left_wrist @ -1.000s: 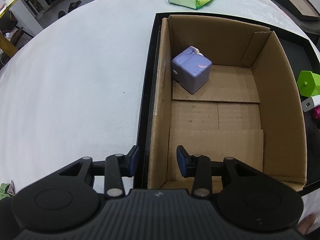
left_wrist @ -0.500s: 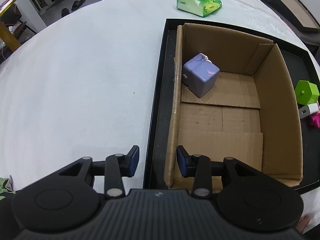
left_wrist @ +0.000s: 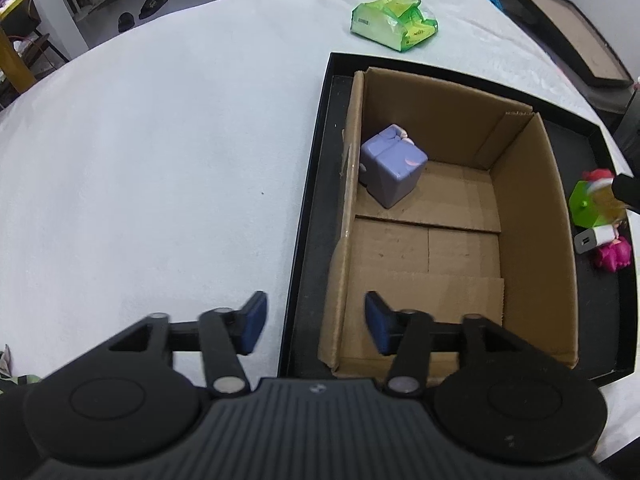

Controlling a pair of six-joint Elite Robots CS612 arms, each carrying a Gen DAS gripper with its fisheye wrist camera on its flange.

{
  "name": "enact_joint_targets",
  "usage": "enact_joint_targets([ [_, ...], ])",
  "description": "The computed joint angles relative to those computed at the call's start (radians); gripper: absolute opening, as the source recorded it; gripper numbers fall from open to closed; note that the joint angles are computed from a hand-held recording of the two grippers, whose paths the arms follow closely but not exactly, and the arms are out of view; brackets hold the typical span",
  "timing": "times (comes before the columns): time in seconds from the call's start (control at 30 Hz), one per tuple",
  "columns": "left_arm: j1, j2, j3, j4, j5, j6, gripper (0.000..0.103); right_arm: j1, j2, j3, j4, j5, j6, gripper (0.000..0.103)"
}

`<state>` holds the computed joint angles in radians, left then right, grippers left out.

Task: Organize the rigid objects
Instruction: 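Carry the blue mug figure with the right gripper into the box and release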

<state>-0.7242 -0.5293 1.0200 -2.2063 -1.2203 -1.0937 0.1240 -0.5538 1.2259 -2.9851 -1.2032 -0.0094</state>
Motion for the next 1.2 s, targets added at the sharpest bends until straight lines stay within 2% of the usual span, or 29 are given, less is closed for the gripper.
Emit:
enact_joint_targets([
  [0.03, 0.0, -0.002, 0.004, -0.006, 0.003, 0.0, 0.057, 0.0, -0.001, -0.003, 0.011, 0.022, 0.001, 0.006],
  [0.1, -0.001, -0.005, 0.013, -0.026, 0.01, 0.005, 0.058, 0.002, -0.001, -0.008, 0.012, 0.045, 0.011, 0.006],
  [0.23, 0.003, -0.002, 0.013, -0.047, -0.005, 0.018, 0.058, 0.014, 0.0, -0.012, 0.007, 0.015, -0.026, 0.002],
  [0.37, 0.006, 0.001, 0.018, -0.076, -0.012, 0.021, 0.058, 0.007, 0.01, -0.031, 0.059, -0.005, 0.017, 0.002],
  [0.43, 0.008, 0.004, 0.016, -0.088, -0.016, 0.024, 0.058, 0.003, 0.016, -0.044, 0.099, -0.022, 0.045, 0.01],
  [0.5, 0.011, 0.009, 0.011, -0.09, -0.022, 0.022, 0.058, 0.0, 0.024, -0.056, 0.137, -0.029, 0.08, 0.012],
  [0.63, 0.013, 0.011, 0.009, -0.103, -0.026, 0.029, 0.058, -0.007, 0.046, -0.091, 0.213, 0.012, 0.123, 0.013],
  [0.83, 0.018, 0.02, -0.003, -0.116, -0.031, 0.032, 0.058, -0.008, 0.077, -0.145, 0.297, 0.037, 0.143, 0.031],
  [0.97, 0.023, 0.03, -0.016, -0.115, -0.038, 0.031, 0.058, -0.008, 0.104, -0.192, 0.349, 0.053, 0.158, 0.033],
  [1.07, 0.025, 0.036, -0.024, -0.115, -0.042, 0.027, 0.058, -0.003, 0.123, -0.229, 0.379, 0.036, 0.152, 0.033],
  [1.2, 0.028, 0.04, -0.033, -0.113, -0.049, 0.026, 0.058, 0.003, 0.147, -0.273, 0.418, 0.02, 0.148, 0.044],
])
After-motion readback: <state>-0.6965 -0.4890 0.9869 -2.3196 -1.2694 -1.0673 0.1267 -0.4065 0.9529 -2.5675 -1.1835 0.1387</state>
